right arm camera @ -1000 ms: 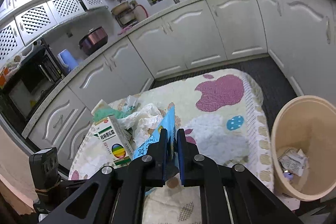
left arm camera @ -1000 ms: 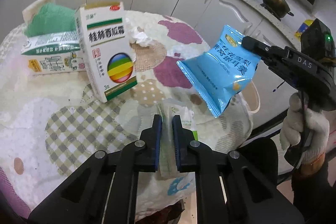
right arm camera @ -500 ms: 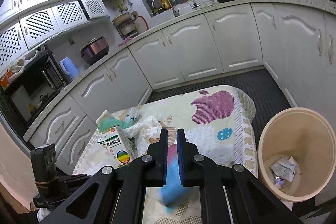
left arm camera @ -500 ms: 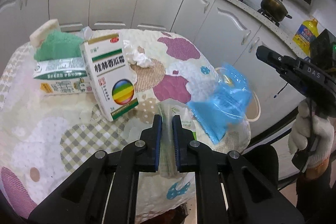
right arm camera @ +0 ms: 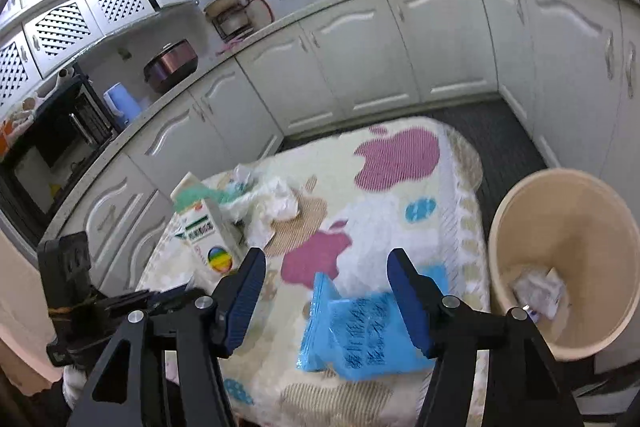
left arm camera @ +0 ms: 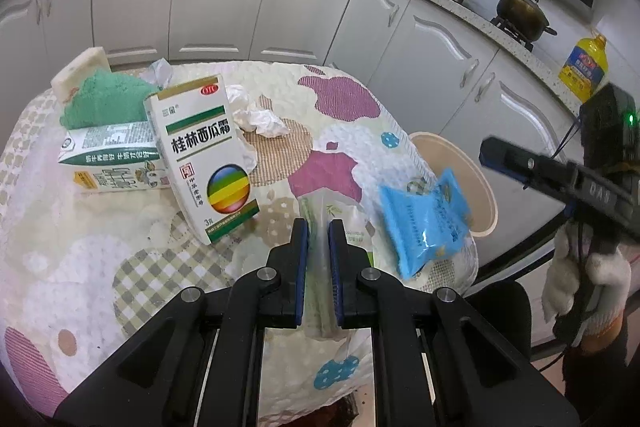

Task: Collect trash

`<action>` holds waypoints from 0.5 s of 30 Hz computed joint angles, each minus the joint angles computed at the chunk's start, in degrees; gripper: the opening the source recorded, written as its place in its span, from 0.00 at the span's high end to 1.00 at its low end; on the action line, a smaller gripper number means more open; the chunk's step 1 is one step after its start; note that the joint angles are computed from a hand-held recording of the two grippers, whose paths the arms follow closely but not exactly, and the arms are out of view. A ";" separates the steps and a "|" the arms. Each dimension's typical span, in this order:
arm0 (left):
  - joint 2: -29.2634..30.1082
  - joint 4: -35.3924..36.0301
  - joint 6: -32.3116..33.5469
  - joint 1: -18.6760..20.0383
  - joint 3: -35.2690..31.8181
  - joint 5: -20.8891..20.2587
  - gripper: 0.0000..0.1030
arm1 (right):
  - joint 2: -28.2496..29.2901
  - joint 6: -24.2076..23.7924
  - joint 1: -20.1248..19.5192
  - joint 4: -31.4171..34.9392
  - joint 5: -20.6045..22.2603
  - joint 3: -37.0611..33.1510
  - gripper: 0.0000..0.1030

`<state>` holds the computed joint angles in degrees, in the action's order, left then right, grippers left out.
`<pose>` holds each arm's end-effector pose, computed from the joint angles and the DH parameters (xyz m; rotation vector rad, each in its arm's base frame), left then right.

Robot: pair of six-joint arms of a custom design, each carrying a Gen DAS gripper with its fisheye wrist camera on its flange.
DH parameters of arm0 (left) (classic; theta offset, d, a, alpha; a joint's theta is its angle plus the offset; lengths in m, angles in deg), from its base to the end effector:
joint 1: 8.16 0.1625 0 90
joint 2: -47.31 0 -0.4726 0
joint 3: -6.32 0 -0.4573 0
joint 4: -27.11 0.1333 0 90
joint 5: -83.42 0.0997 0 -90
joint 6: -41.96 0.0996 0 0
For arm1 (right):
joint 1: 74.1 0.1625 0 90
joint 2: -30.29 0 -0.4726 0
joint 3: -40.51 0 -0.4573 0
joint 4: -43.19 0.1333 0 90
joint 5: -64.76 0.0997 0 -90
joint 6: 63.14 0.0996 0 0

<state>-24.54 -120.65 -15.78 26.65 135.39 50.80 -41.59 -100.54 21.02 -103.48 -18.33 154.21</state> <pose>-0.2824 -0.4609 0.1744 -0.0589 2.3733 -1.0891 0.1991 -0.5941 0.2367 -1.1348 2.8501 -0.4355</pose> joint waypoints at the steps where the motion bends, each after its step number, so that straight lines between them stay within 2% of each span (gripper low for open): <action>1: 0.08 -0.04 -0.03 0.06 -0.01 -0.09 0.92 | 0.00 0.17 -0.09 -0.29 -1.02 0.22 0.41; 7: 0.58 -1.06 0.44 0.28 0.00 -0.64 0.92 | 0.37 3.92 -1.63 0.08 -4.87 0.39 0.40; 9: 0.67 -1.46 0.65 0.38 0.04 -0.94 0.92 | 0.38 5.93 -2.22 -0.04 -6.32 0.68 0.36; 13: 0.68 -1.73 0.91 0.52 0.08 -1.17 0.92 | -0.35 10.58 -4.15 3.02 -4.76 1.01 0.33; 15: 0.79 -2.11 1.15 0.65 0.02 -1.32 0.92 | -0.51 12.08 -4.84 4.07 -3.64 1.17 0.28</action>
